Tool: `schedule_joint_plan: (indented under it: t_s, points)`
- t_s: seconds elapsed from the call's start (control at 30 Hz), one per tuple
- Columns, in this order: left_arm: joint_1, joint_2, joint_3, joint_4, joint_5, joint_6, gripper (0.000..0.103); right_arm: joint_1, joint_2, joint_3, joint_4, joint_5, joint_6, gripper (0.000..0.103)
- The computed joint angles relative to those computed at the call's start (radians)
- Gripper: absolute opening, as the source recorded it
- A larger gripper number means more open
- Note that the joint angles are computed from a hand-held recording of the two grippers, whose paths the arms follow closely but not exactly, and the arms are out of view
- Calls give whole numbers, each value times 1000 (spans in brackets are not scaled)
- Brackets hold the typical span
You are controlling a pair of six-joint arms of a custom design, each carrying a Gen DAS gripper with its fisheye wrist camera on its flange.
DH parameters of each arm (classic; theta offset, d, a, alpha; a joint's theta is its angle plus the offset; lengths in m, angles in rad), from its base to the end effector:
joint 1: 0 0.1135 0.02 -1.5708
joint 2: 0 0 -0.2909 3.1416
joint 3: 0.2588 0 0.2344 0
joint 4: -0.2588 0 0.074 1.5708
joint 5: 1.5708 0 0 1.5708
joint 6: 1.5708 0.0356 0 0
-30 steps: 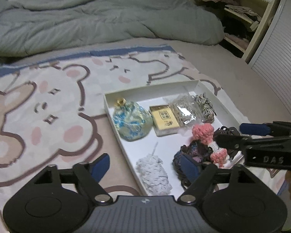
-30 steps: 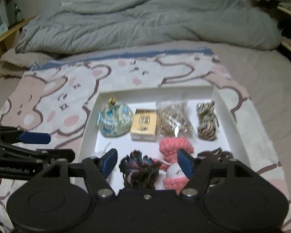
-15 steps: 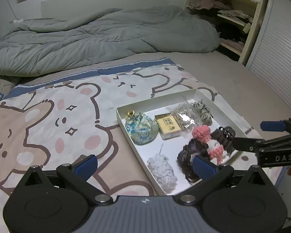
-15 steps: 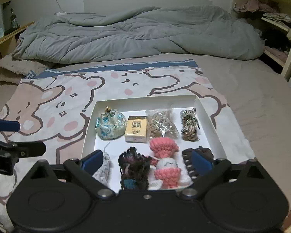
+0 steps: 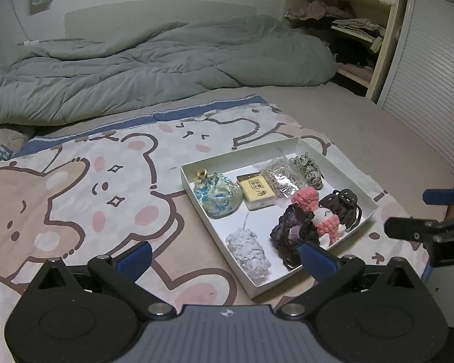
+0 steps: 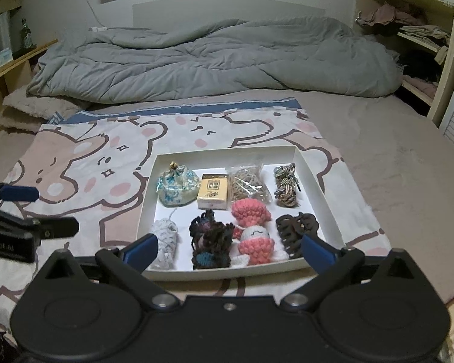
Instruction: Organize objects
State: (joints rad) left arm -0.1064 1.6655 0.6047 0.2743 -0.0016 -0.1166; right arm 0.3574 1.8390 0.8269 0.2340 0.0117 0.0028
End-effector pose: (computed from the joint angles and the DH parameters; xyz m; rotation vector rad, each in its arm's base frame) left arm 0.2863 -0.0305 0.1570 -0.0128 2.3598 -0.1067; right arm 0.3244 0.1207 0.1567 -0.4096 2.3188 0.1630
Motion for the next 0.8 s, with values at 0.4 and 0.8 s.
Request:
schedule_joint_plan:
  t_s: [0.4,0.8]
  points:
    - [2,-4,-35,21,-16,16,103,3,-25,-69,38,62,16,102]
    - [7,-7,-33,11,-18,15,103,6,-14,-66,37,63,18,102]
